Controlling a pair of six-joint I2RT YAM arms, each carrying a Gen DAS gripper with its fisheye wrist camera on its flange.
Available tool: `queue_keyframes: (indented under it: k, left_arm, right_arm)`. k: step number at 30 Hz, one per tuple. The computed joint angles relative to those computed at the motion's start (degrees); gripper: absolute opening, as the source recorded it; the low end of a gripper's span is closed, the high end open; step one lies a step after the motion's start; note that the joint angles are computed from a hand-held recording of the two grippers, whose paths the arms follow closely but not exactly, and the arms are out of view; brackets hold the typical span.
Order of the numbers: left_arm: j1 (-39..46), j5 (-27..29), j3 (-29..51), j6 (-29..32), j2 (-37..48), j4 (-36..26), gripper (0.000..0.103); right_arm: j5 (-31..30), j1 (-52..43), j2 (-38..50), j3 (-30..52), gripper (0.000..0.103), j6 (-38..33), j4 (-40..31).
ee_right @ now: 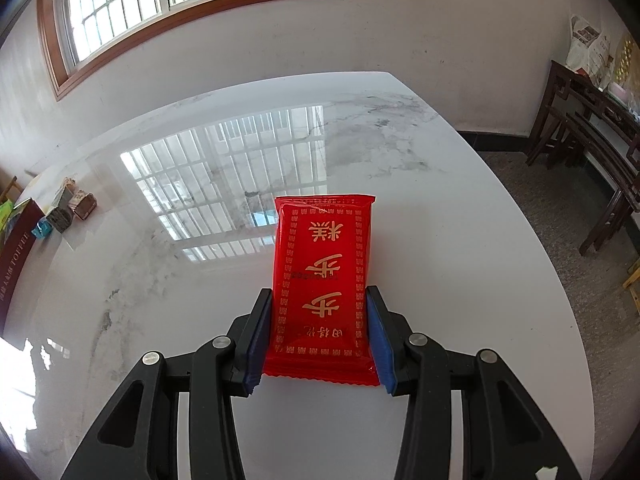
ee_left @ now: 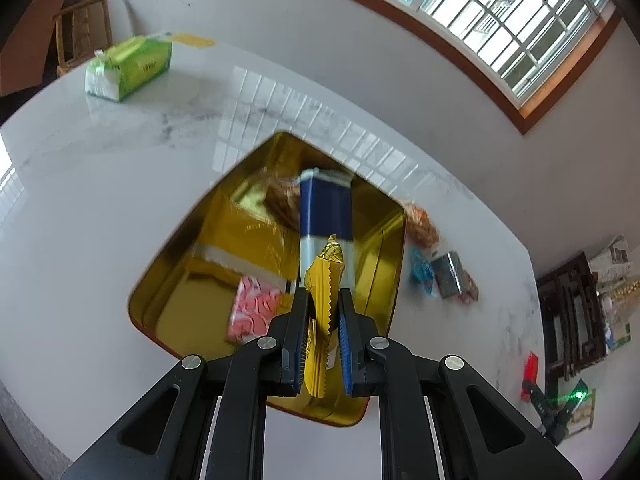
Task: Organize snacks
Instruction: 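Carry the yellow packet over the tin and open the left tool, then withdraw the open left tool away from the tin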
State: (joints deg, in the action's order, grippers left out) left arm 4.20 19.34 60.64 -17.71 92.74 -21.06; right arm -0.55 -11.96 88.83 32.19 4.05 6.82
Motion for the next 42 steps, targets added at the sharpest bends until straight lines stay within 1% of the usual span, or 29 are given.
queue_keyframes:
  k: [7,11,14,19,23,25,27,31,34,35,36,38,42]
  left_arm:
    - [-1.5,-0.5,-2.0,0.3,1.3,1.5,0.014]
    - [-2.2,-2.0,-3.0,1.1,1.8,2.7,0.014]
    - [-3.3,-4.2,-4.1,2.4,1.3,4.3,0.014]
    - [-5.8,-9.5,-6.4,5.3,-0.1,7.7,0.015]
    - [-8.0,-16.0,-8.9,7.9,-1.9,11.3,0.017]
    - [-9.0,-19.0,-10.4,9.9,-2.4,13.5,0.02]
    - [-9.6,-21.4,-11.0,11.2,-2.4,14.2,0.023]
    - [-9.8,-22.6,-12.5,12.7,-3.0,15.5,0.026]
    - [-10.6,-25.1,-12.6,13.2,-3.1,15.1,0.035]
    - [-10.9,-26.3,-12.8,13.3,-3.2,15.3,0.04]
    - [-11.2,-27.2,-13.1,13.6,-3.5,15.7,0.042]
    - [-11.5,-27.8,-14.1,14.1,-4.3,16.8,0.05]
    - [-12.8,-31.3,-18.2,16.2,-8.0,22.2,0.061]
  right_arm:
    - [0.0,-0.2,-0.1,0.0,0.042,-0.2,-0.1]
    - [0.0,-0.1,0.0,0.0,0.042,-0.2,-0.1]
    - [0.0,-0.1,0.0,0.0,0.042,-0.2,-0.1]
    - [0.0,-0.1,0.0,0.0,0.042,-0.2,-0.1]
    - [0.2,0.0,0.0,0.1,0.042,-0.2,-0.1]
    - [0.3,0.0,0.0,0.1,0.042,-0.2,-0.2]
    - [0.3,0.0,0.0,0.0,0.042,-0.2,-0.2]
    - [0.4,0.0,0.0,0.1,0.042,-0.4,-0.2]
    - [0.8,0.2,0.0,0.0,0.042,-0.3,-0.2]
    - [0.8,0.2,0.0,0.0,0.042,-0.3,-0.2]
    - [0.9,0.3,0.0,0.0,0.042,-0.2,-0.2]
    - [1.2,0.4,-0.1,0.0,0.042,-0.2,-0.2]
    - [1.6,0.6,0.0,0.0,0.042,-0.3,-0.3]
